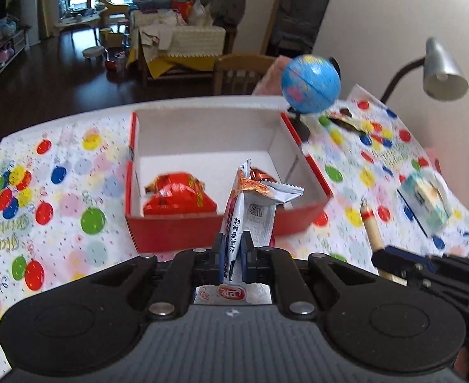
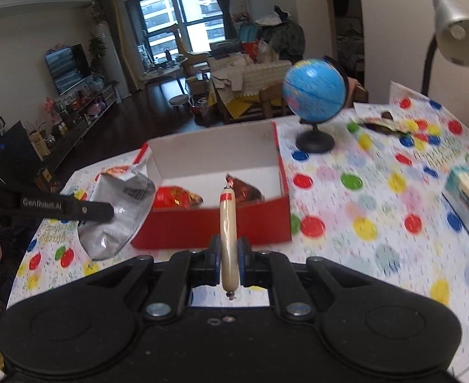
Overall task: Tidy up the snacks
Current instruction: 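Carry the packet and sausage stick into the red box and release both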
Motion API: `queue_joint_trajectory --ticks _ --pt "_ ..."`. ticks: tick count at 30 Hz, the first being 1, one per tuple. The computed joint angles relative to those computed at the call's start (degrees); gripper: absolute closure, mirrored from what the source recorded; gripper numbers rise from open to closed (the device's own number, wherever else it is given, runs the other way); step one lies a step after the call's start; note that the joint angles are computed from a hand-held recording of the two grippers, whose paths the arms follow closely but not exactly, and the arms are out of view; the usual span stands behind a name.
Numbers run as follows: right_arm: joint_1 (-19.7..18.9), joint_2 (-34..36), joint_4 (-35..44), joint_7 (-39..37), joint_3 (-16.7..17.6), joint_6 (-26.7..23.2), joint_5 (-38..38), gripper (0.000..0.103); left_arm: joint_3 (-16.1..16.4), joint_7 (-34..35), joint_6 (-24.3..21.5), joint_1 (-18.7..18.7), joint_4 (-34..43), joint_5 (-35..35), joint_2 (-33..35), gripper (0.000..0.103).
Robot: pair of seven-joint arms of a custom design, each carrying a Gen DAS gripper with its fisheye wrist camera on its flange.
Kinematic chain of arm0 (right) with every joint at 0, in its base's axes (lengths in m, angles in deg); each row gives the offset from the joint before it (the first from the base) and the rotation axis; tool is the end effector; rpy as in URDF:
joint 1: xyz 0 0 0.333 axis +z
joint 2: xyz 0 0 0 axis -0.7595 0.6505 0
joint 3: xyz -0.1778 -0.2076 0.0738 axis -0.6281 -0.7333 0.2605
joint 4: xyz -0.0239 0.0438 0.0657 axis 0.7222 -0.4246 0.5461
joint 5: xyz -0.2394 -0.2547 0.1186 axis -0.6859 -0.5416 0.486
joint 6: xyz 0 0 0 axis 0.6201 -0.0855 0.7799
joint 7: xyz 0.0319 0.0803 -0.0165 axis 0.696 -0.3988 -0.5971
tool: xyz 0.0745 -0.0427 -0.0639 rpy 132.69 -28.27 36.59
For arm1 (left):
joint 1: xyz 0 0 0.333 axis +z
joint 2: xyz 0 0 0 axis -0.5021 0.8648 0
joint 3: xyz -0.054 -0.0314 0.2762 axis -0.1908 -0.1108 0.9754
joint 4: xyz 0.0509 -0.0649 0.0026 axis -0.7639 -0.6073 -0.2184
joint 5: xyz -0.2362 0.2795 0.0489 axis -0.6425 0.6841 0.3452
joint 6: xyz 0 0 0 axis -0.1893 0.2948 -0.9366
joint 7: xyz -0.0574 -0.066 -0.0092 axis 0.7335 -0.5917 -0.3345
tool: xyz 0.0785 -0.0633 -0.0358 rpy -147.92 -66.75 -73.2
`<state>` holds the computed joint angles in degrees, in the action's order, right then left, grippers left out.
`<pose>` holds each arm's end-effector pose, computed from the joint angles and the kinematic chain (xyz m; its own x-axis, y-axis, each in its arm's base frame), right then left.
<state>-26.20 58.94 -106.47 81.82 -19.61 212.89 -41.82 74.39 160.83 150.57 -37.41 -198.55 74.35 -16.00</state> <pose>0.3866 0.3330 0.5835 0.2653 -0.9449 -0.1916 -0.6687 -0.0371 -0.7426 0.4261 -0.1214 0.5988 -0.0482 -0.9827 0.1788 -0.7763 -0.0758 -0.6258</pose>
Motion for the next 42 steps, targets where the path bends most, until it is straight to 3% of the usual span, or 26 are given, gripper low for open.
queue_joint_trajectory --ticks 14,22,31,42 --pt "3.55 21.92 25.12 -13.43 -5.02 -1.90 5.60 0.094 -1.78 -8.38 0.14 5.82 13.32 10.05 13.79 0.094" --pt "4.96 32.02 36.15 -21.12 -6.25 -6.12 11.33 0.094 -1.50 -11.97 -1.98 6.03 21.88 17.51 23.85 0.094" --pt "6.63 40.54 45.43 -25.09 -7.66 -11.88 13.66 0.094 -0.31 -14.16 -5.18 4.60 26.19 20.66 30.48 0.094" --pt "7.01 43.33 47.37 -26.67 -8.13 -14.89 15.21 0.092 0.20 -14.55 -6.27 3.69 26.85 21.93 32.28 0.094"
